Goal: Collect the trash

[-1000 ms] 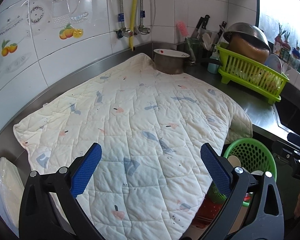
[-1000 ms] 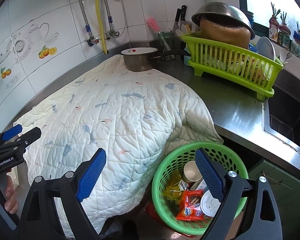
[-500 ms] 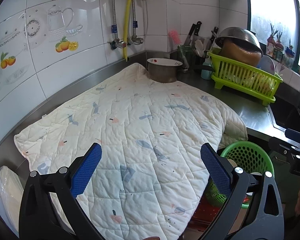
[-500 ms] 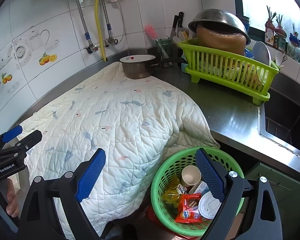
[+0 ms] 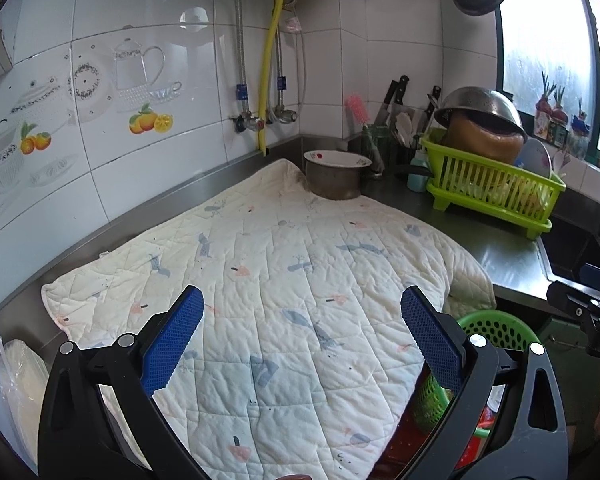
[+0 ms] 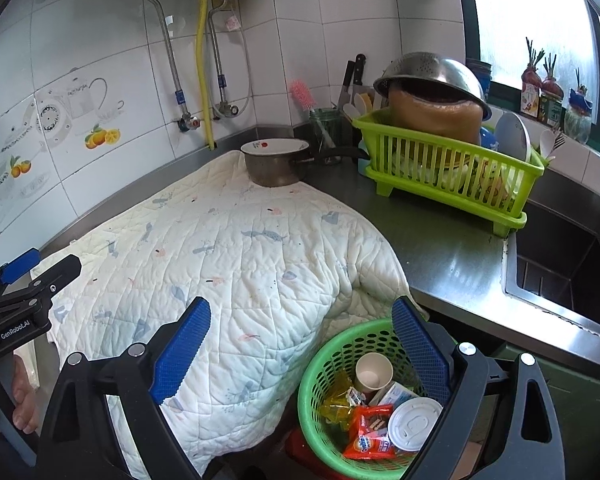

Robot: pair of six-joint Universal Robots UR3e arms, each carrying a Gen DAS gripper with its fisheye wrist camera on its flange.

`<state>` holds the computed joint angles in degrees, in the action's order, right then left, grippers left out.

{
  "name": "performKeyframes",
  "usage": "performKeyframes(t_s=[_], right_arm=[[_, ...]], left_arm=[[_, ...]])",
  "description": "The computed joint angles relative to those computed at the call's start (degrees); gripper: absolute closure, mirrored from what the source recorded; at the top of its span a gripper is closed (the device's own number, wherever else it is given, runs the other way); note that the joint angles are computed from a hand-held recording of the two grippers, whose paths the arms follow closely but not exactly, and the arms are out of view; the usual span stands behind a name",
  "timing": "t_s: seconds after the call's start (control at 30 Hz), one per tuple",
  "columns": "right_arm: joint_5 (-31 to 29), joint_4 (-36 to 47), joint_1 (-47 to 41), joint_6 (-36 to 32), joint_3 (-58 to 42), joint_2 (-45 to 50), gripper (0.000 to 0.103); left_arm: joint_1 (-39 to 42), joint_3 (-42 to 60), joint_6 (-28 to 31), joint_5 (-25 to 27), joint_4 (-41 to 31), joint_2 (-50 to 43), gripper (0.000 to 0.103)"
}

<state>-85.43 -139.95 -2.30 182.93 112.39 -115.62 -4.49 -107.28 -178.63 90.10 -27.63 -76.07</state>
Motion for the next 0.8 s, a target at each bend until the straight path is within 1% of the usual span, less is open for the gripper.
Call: performKeyframes(t_s=[0.1,0.23,0.33,0.8], right_arm=[[-0.5,-0.5,0.3,0.2,-0.1,-0.5,0.014],[-3.2,-2.0,2.0,0.4,-0.3,-0.4,0.013],[-4.1,-3.0,2.7,0.6,-0.3,-0.5,0.013],[-4.4,-4.5,2.8,1.1,0.5,-1.9,0.011]], left_arm=[[-0.8,0.3,-0.3,1.1,0.6,-0.1,0.005],[-1.8,0.6,-0.5,2.6,2.0,-0.3,0.005],[-2.4,0.5,-0.7,3.6,3.0,-0.3,0.005],[-2.4,0.3,-0.8,4.2,4.3,0.6,0.005]])
